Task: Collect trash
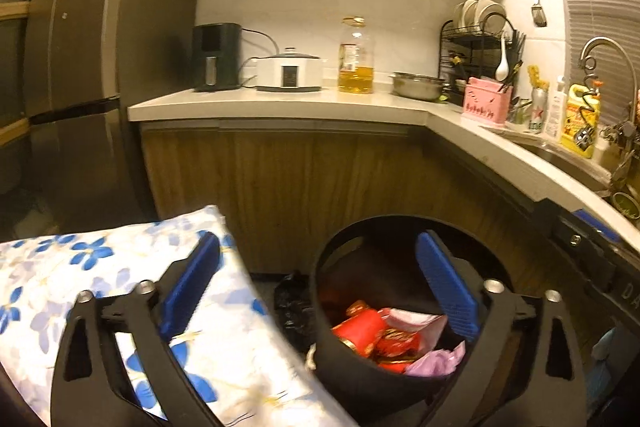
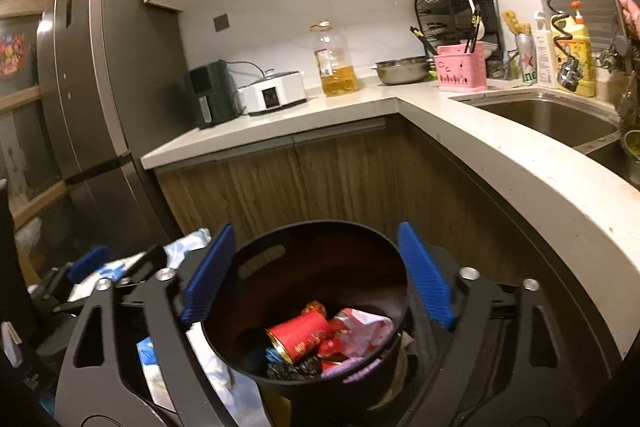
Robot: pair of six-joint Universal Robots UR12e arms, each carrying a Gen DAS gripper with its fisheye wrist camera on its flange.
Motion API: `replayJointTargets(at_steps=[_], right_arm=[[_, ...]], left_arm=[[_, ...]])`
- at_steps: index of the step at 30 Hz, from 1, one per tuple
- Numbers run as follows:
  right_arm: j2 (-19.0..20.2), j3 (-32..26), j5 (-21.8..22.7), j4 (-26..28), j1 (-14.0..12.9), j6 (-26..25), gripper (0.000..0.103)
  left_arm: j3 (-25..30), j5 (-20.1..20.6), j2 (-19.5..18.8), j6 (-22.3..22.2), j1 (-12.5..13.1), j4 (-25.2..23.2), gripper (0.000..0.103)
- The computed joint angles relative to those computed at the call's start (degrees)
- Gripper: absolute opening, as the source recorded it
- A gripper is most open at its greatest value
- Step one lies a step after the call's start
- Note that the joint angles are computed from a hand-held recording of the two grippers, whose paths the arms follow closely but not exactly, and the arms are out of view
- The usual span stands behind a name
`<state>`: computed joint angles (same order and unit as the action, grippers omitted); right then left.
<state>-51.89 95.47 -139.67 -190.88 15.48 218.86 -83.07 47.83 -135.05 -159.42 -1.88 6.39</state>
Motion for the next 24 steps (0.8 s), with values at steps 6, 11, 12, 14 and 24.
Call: replayJointTargets(at_steps=[6,11,12,14,24], right_arm=[[-0.70,-0.45,-1.60,8.08,1.40,4.14,0.097],[-1.38,-0.58,-1.01,13.54,2.30,8.36,0.097],[-1.41,-0.61,-0.86,14.08,2.51,8.66,0.097],[-1.45,-0.94,-1.65,16.26,3.05,10.12,0.097],[-1.41,-2.29,-4.63,20.51,5.74,12.05,0.097]], left_arm=[[-2.09,3.51,1.27,-0.43,1.13,1.76,0.097],[-3.98,4.22,2.43,0.49,2.15,2.19,0.097],[-4.28,4.20,2.63,0.53,2.33,2.11,0.097],[-5.08,3.90,3.06,0.66,2.76,2.08,0.097],[-8.21,2.71,4.88,0.52,5.15,4.27,0.097]])
